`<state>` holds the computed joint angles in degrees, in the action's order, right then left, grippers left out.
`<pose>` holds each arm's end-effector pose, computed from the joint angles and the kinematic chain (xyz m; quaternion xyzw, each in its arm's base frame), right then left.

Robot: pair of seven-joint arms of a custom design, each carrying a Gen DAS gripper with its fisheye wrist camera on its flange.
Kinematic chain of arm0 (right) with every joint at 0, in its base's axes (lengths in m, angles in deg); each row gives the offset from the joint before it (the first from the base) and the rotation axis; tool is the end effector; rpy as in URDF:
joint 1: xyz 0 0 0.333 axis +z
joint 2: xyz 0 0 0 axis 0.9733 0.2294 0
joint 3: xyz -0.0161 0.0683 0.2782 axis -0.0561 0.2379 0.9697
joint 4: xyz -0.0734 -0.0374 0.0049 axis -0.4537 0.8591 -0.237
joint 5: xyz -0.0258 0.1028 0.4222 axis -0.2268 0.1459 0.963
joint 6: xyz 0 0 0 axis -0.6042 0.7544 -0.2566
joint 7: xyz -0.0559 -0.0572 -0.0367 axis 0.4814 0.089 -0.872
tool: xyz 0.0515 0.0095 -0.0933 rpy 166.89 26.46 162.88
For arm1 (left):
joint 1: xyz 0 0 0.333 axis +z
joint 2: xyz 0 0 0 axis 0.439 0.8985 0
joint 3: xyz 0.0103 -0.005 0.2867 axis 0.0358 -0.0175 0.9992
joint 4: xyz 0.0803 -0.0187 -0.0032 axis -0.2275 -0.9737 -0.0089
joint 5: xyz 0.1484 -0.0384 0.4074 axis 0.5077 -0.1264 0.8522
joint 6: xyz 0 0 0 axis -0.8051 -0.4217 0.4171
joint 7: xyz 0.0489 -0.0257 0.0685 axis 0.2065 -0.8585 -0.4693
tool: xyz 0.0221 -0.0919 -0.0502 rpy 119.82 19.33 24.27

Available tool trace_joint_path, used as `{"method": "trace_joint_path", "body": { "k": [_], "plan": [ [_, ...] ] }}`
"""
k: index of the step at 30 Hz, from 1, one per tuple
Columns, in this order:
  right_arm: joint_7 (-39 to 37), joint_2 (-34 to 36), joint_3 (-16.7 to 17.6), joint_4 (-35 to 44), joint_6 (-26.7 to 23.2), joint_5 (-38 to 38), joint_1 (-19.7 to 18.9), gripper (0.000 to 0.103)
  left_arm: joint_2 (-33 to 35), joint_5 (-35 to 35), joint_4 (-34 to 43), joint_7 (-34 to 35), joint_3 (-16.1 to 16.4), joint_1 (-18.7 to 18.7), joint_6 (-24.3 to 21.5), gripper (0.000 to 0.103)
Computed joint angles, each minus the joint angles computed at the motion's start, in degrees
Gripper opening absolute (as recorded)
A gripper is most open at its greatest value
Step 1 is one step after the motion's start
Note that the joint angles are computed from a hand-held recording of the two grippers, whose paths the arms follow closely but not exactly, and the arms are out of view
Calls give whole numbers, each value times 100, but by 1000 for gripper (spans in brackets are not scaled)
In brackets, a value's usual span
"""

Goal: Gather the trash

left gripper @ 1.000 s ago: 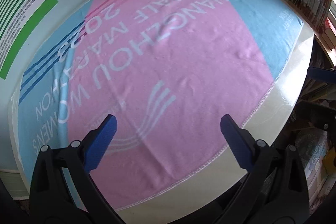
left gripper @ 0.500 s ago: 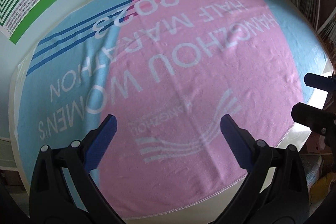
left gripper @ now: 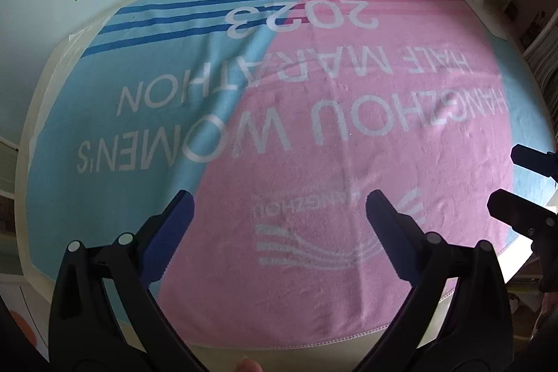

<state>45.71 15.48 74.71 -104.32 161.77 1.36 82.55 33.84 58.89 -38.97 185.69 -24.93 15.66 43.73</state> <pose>0.6301 0.0513 0.4377 -0.5943 0.7722 -0.0609 0.2164 0.7439 -0.2570 0.4235 -0.4715 0.8657 -0.1396 0.0940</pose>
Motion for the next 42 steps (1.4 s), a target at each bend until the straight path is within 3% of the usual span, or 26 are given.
{"method": "trace_joint_path", "body": {
  "k": [10, 16, 42],
  "plan": [
    [-883, 222, -40, 275, -140, 267, -90, 89, -312, 295, -411, -834, 133, -119, 165, 97],
    [-1201, 287, -33, 335, -100, 434, -104, 89, -416, 264, -543, -982, 83, -65, 242, 97],
    [-1052, 389, -29, 480, 3, 292, -61, 89, -444, 512, -603, -909, 126, -59, 681, 97]
  ]
}}
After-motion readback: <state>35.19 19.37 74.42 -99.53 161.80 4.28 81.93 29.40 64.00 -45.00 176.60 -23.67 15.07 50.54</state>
